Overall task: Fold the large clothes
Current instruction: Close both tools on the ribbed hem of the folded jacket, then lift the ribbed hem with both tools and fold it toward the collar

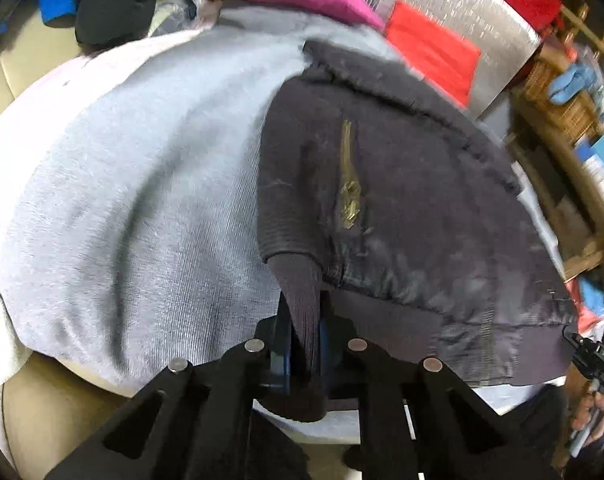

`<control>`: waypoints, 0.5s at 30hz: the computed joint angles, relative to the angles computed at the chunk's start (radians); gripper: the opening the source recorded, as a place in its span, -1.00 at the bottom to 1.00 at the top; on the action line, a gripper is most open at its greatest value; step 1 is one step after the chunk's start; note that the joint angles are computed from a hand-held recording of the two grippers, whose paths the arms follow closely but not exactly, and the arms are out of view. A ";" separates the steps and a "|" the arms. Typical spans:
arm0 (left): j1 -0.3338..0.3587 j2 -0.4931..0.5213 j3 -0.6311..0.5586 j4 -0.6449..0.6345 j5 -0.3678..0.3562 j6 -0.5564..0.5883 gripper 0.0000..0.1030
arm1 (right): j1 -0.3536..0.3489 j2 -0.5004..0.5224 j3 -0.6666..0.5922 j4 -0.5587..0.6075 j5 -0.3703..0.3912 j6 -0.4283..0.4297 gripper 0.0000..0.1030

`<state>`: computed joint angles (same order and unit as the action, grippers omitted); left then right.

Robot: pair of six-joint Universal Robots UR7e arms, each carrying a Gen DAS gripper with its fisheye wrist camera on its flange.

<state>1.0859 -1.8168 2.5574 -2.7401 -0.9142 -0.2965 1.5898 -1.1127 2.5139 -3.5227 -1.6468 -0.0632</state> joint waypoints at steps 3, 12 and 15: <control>-0.064 -0.089 0.029 0.064 0.015 -0.007 -0.83 | 0.072 -0.055 -0.006 0.033 -0.051 -0.022 -0.74; 0.090 0.050 -0.009 -0.028 -0.071 -0.045 0.10 | -0.082 0.022 0.034 -0.046 -0.004 0.048 -0.38; 0.088 0.080 -0.018 -0.073 -0.073 -0.027 0.29 | -0.075 0.012 0.036 -0.084 0.007 0.035 0.59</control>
